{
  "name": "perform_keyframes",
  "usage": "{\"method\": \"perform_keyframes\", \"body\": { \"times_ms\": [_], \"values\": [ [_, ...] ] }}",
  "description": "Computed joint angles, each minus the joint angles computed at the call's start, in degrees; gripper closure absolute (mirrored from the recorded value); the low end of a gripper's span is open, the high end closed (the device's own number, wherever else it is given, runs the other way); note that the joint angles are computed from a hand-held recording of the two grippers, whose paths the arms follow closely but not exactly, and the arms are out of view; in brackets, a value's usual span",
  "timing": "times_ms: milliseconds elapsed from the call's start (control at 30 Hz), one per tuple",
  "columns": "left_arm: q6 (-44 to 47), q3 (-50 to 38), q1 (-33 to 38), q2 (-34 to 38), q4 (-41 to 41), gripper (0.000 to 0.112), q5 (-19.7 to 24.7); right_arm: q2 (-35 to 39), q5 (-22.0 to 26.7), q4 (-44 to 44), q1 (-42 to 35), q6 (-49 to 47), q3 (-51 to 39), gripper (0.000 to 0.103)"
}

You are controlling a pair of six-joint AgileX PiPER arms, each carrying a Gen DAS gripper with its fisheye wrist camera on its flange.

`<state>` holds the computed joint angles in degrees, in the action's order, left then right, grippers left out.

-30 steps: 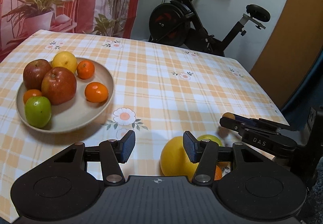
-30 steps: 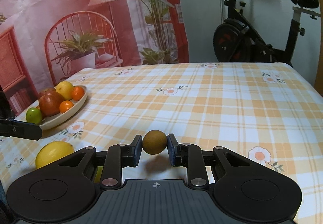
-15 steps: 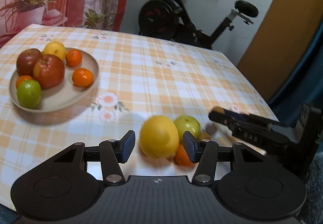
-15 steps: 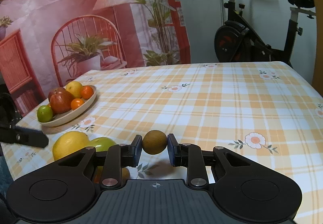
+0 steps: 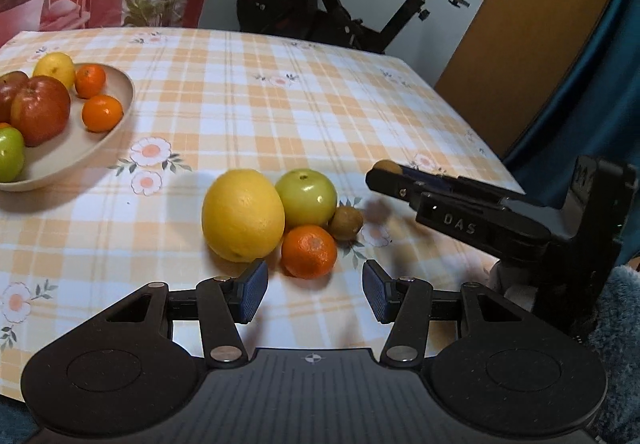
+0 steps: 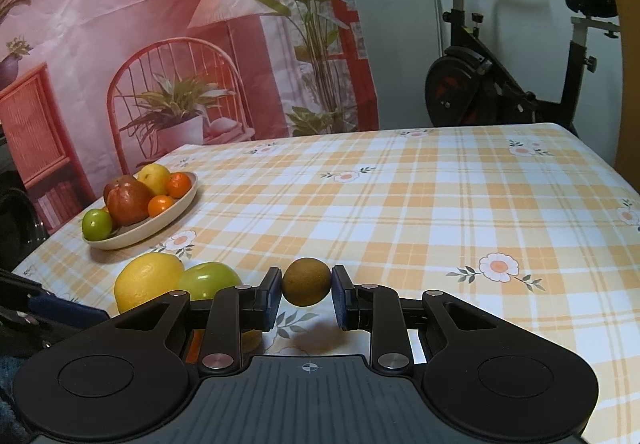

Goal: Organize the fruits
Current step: 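Hold the kiwi in the right gripper while the left gripper reaches to a tangerine and closes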

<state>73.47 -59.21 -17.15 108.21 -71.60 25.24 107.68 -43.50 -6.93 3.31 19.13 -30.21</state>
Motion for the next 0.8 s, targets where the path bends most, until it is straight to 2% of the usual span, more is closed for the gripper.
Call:
{"method": "perform_keyframes", "body": {
  "times_ms": [267,700,800],
  "values": [
    [-2.3,-2.0,-2.7,2.0,2.5,0.059,-5.0,0.0,0.0,-0.1,-0.1,0.0,0.0,0.079],
    [-2.4,-4.0,-5.7,4.1,4.6,0.061,-7.0,0.1,-0.3,-0.5,0.0,0.8,0.4,0.079],
    [-7.2,-4.6,-6.6,4.7,9.4,0.070,-8.7,0.1,-0.3,-0.4,0.1,0.8,0.4,0.079]
  ]
}}
